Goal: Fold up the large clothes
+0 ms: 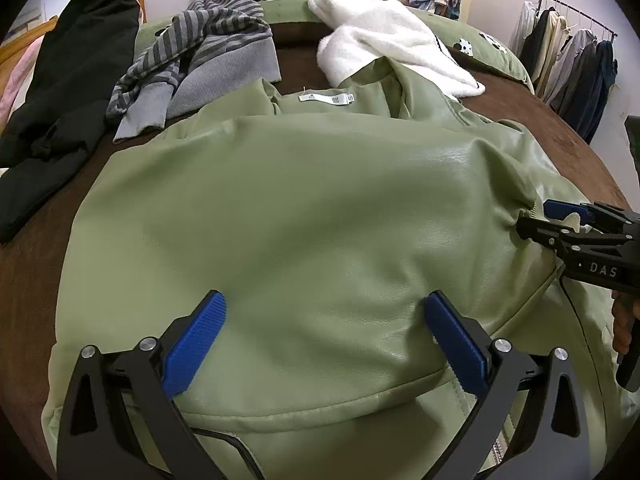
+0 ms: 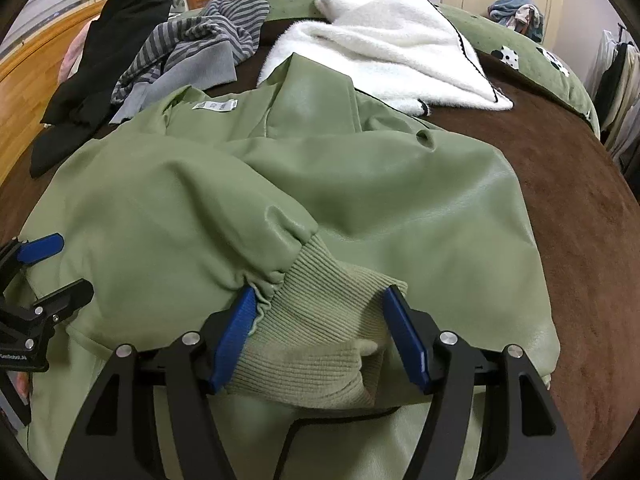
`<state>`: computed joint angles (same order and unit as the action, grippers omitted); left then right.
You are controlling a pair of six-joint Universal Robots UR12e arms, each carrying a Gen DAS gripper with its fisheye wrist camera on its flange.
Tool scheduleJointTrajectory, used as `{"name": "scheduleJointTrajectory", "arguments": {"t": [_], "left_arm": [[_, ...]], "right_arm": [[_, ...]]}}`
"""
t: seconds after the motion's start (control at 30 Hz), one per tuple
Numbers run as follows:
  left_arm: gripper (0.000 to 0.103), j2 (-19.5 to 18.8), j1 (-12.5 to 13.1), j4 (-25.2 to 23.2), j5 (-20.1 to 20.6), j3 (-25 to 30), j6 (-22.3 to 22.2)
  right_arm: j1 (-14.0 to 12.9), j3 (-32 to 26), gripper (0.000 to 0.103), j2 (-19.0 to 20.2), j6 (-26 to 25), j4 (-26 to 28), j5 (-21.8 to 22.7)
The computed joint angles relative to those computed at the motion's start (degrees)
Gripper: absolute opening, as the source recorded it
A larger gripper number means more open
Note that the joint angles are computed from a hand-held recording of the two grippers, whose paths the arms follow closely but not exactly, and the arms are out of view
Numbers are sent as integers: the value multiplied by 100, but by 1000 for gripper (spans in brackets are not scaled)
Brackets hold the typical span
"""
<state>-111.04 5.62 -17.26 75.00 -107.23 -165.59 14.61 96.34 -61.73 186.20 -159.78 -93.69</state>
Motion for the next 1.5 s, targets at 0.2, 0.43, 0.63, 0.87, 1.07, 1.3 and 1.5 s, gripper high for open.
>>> {"name": "scheduleJointTrajectory", "arguments": {"t": [0.2,0.43,0.63,0.87,1.07,1.3,1.5], "left_arm": [[97,126,-28,-154,176,-9,-184],[97,668,-15,2,295,-303,-33],[97,1220,64,-41,321,-591,-238],[97,1963,225,-268,359,-1014,-311],[97,2704,440,-517,277,-1500,-220],[97,3432,776,-1027,130,-2059,137],[97,3894,1241,-1416,-40,-2534,421]], "right_arm": [[-15,203,81,-210,149,-364,78],[52,607,89,-779,-111,-674,62],[104,989,89,-1342,-201,-709,131],[136,1519,89,-2049,-112,-682,175],[145,2068,89,-2680,173,-755,145],[103,2774,89,-3353,446,-850,252],[-70,3313,89,-3662,644,-932,722]]}}
